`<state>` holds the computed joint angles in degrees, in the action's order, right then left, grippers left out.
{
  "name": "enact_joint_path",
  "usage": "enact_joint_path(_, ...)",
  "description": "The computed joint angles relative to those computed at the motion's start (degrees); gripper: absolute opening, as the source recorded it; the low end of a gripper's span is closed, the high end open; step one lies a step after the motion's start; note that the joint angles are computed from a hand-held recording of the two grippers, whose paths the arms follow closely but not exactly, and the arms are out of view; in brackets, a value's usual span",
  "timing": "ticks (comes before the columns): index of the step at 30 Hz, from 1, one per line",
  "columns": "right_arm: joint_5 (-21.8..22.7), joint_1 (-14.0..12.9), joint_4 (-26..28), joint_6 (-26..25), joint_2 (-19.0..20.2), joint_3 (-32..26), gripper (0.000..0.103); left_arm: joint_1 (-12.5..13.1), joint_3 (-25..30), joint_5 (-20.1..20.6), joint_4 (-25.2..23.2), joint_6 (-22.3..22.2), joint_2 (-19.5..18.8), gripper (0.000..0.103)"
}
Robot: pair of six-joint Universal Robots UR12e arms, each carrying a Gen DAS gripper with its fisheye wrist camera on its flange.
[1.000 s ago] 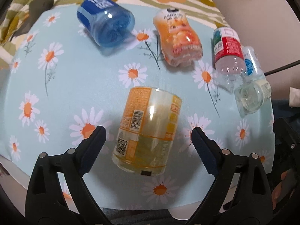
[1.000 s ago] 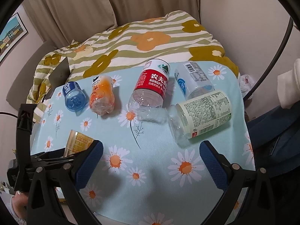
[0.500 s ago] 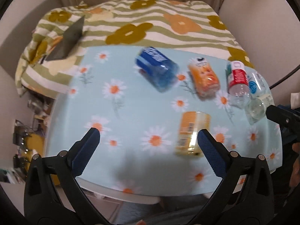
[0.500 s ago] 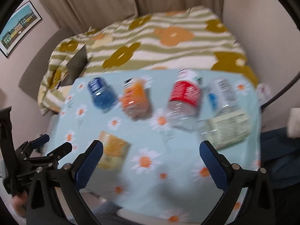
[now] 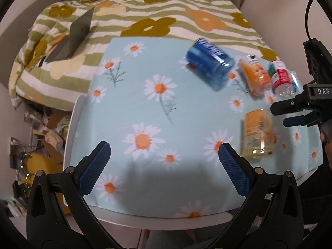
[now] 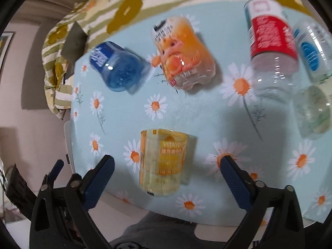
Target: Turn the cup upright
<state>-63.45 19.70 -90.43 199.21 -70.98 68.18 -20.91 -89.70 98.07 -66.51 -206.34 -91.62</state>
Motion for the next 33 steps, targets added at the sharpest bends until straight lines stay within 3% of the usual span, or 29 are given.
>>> enact_joint_path(7,2.8,0.1,3.2,2.6,2.1,-1.5,0.080,1.3,-1.5,-1.2,-0.3,1.3,0.5,0.103)
enact_joint_path(10,3.6,0.0,3.8,3.1,2.6,-1.7,0.069,1.7,-1.5,-1.8,-0.2,1.6,0.4,0.103)
enact_joint_path(12,3.9,-0.1,4.1,3.0,2.7,-1.8,0.055,1.7,-1.4,-2.2,-0.1,1.7,0.2,0.103)
enact_joint_path(22,5.1,-0.5,1.1,2.5,1.4,0.0,0.051,1.1,0.0,-1.1,0.5,3.4,-0.1,0.103)
enact_joint_path(26,4.3,-0.5,-5.7,4.8,-1.0,2.4,0.051,0.8,0.5,-0.3,1.2,4.0,0.2,0.103)
enact_joint_path(29,1.2,-0.1,-16.2,8.3,-4.4,6.7,0.051,0.4,0.5,0.3,2.0,4.4,0.4,0.103)
enact_joint_path(33,-11.9,3.1,-33.5,10.2,-8.7,13.6,0.051,-0.3,0.4,0.8,2.0,4.9,0.5,0.103)
